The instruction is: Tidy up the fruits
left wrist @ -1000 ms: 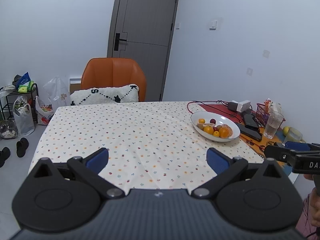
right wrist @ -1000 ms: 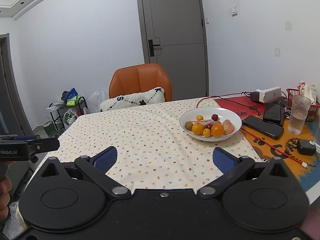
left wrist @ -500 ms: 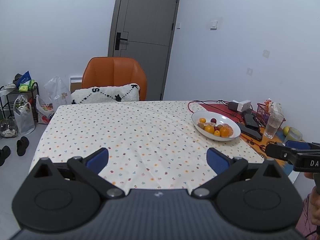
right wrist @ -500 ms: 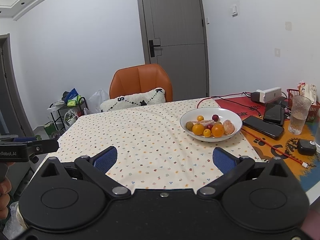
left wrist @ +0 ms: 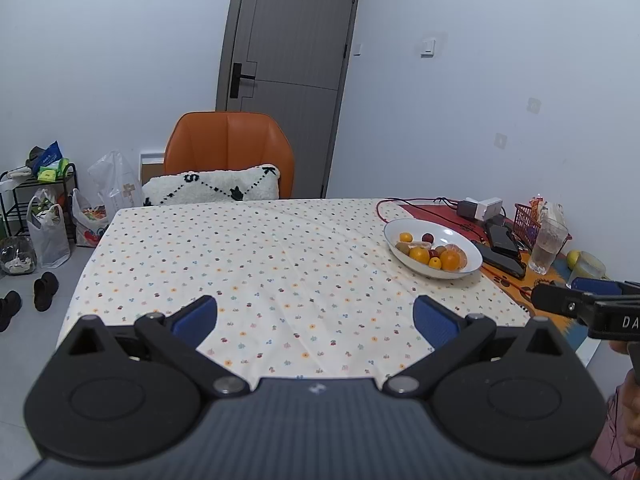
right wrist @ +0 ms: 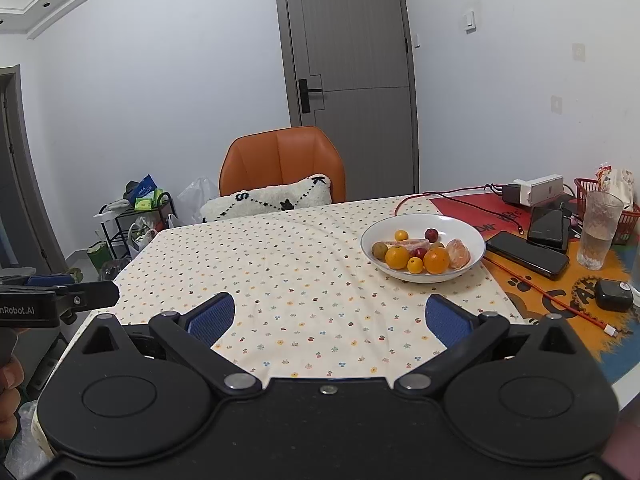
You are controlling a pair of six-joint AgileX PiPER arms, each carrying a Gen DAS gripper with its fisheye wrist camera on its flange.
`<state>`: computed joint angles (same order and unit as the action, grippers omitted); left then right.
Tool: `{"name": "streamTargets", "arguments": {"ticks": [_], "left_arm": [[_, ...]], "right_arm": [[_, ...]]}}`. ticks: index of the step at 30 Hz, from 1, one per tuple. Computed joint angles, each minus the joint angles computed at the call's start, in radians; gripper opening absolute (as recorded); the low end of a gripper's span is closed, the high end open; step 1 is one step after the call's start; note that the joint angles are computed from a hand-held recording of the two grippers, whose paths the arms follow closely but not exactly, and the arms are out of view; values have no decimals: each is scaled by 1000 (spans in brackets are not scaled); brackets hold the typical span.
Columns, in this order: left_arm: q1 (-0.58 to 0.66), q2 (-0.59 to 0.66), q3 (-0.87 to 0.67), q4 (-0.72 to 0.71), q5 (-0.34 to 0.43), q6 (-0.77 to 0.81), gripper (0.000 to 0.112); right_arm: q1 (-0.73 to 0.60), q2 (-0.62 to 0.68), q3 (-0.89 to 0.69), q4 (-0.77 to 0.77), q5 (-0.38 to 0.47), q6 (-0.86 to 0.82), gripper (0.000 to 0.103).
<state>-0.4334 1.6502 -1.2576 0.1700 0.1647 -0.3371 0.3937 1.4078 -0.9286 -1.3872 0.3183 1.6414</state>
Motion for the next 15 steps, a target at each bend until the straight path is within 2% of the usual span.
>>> {"name": "streamTargets", "arguments": {"ticks": [15], "left_arm": [[4, 1, 17, -23, -14, 28, 103]], "right_arm": [[-1, 2, -4, 16, 3, -17, 103]]}}
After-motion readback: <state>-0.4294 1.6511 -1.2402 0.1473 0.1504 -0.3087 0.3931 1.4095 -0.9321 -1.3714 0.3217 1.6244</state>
